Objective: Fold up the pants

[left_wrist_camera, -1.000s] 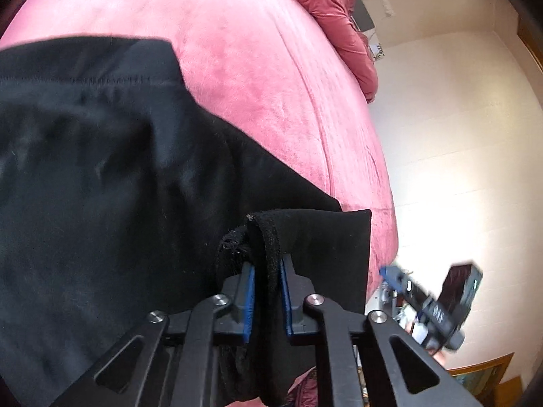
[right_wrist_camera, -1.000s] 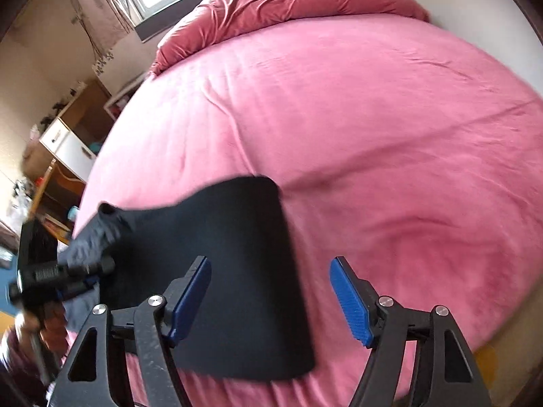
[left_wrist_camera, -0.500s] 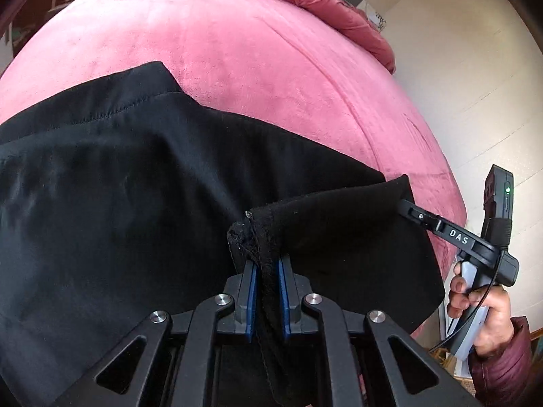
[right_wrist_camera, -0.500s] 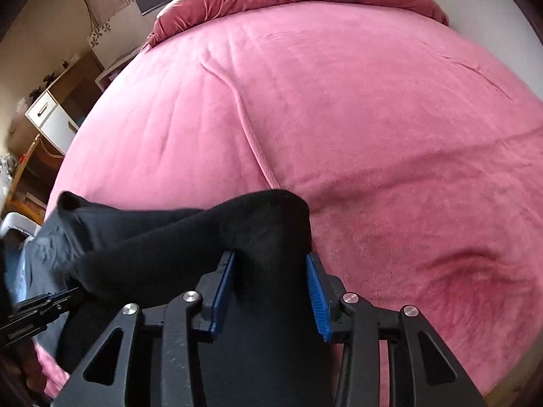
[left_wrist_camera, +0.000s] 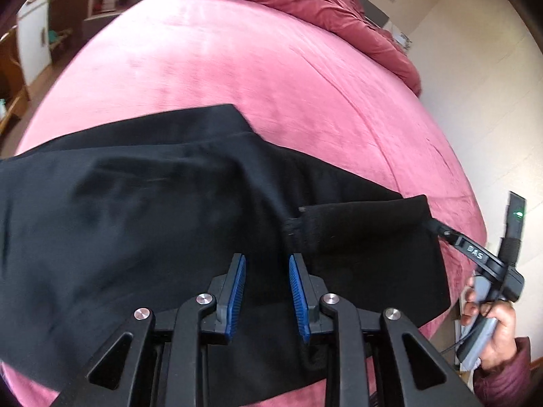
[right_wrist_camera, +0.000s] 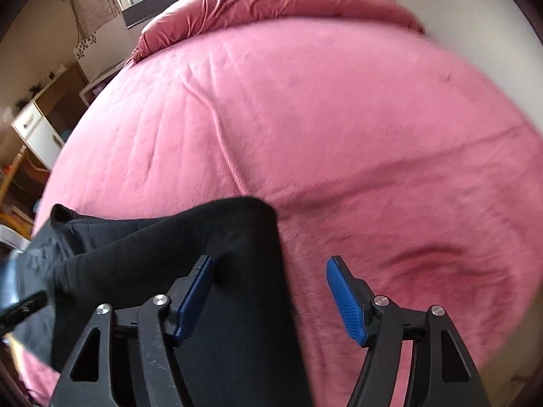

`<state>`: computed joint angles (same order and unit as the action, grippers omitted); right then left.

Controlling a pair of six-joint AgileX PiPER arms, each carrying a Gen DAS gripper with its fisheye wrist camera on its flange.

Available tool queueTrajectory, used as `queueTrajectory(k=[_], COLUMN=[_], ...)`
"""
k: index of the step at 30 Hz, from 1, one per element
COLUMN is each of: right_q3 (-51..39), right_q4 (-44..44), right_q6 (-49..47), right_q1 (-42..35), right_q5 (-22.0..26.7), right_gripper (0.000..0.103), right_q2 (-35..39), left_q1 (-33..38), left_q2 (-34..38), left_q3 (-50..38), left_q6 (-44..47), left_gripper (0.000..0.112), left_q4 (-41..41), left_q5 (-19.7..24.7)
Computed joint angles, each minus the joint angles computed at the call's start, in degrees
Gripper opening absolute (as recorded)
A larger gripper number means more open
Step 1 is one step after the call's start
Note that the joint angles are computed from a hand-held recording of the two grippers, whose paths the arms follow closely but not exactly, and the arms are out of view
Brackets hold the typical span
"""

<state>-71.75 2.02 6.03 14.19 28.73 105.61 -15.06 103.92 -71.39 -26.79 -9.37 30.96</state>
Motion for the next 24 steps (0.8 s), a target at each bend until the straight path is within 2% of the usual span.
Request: queueTrajectory(k=[2,4,7,12,14,18,20,22,24], right_q3=[2.5,4.7,6.6,9.3,9.6,9.4,8.4,7.6,5.6], right_q4=[-5.0,-6.2,2.7,16.7,19.8,20.6,17.8,15.0,14.6], right_q6=[3.8,4.4,-5.3,-19.8,-22.9,-23.7,-20.6,-17.1,-15.9], right_q1=[1.4,2.9,4.5,9.6,12.0,17.5,20.0,22.3,22.9], right_q5=[-1.8,-2.9,-2.4,1.2,2.6,2.7,3.1,2.9,2.5], right_gripper=[0.069,0.069,0.067,0.042,0.038,0.031,0.028,0.021,0.019], right_q2=[-2.8,-5.7,-8.6,-10.6,-10.3,-8.1,-6.1,-3.8,-0.2], left_q1=[-0.3,-0.7,-0.9,-1.5,-3.3,-2.3,-2.0,-0.9,1.1], left_q2=[-2.1,-5.3,-9.1,-12.5,-12.2,-11.6,-11.3,-11.5,-12.0], left_q3=[2.1,5.1,8.8,12.2,12.2,14.3,14.6,15.9,17.8], left_q6=[-3.6,-6.7,-9.5,-14.6,-18.3,-18.7,-18.8,-17.4,-13.5], left_gripper=[0.027,0.027,0.027,0.027,0.027,0.027,0.027,0.027,0.027], left_q4=[3.5,6.6,9.6,14.7,16.8,16.6,16.2,13.5,7.8], left_q5=[-0.4,-0.7,-0.8,-1.1,-1.0,-3.8,-4.3,-5.5,-6.9])
